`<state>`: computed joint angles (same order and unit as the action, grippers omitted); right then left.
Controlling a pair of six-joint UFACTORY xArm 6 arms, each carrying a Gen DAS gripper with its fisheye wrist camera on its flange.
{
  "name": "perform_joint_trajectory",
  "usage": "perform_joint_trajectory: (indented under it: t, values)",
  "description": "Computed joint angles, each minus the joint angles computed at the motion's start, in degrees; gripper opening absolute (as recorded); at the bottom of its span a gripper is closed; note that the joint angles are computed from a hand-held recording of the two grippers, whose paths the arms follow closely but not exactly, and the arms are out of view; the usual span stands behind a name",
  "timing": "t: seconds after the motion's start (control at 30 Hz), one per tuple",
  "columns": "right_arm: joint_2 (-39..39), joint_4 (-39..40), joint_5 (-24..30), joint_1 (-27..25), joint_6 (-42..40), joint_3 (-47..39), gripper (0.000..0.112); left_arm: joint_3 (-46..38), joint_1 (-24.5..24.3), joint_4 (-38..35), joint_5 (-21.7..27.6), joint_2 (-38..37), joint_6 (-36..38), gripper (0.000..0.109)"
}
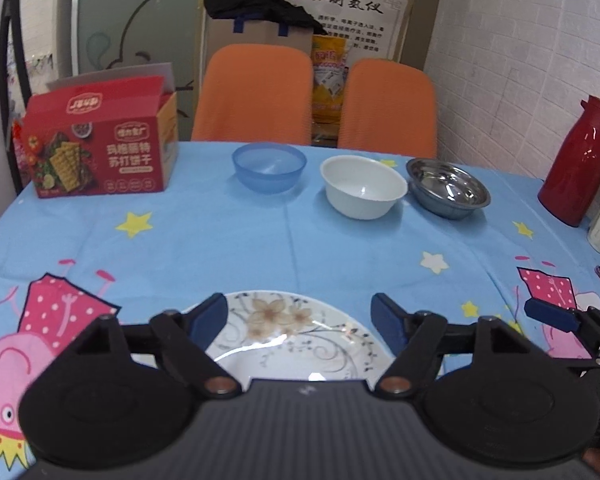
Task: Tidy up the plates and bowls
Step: 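Move both tools to the steel bowl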
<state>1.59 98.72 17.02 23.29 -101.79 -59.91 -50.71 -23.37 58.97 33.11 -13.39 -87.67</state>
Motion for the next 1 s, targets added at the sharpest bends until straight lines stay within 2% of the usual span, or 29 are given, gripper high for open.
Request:
perform_joint_trajectory:
  t: [0.3, 0.53, 0.77, 0.9, 1.0]
  values:
    - [2.7, -0.3, -0.6, -6.7, 5.0, -2.7, 0.103, -12.7, -2.0, -4.3, -1.3, 12.3, 7.7, 0.076]
    - [7.8, -3.3, 1.4, -10.3, 8.4, -8.3, 0.103, -22.0, -2.1, -9.1, 0.8, 20.0, 16.5, 0.076]
    - [18.2, -15.0, 6.0, -13.7, 19.8, -22.9, 0.103, -32.5, -0.1, -14.0, 3.6, 27.7, 26.4, 0.076]
    - [25.1, -20.8, 7.4, -14.5, 26.7, -33.7, 0.103, -41.1, 2.5, -17.6, 0.9, 33.4, 31.2, 0.076]
    - [30.7, -27.2, 6.6, -14.2, 32.6, -41.6, 0.103, -52.6, 4.4, -24.5, -1.5, 41.5, 38.8, 0.076]
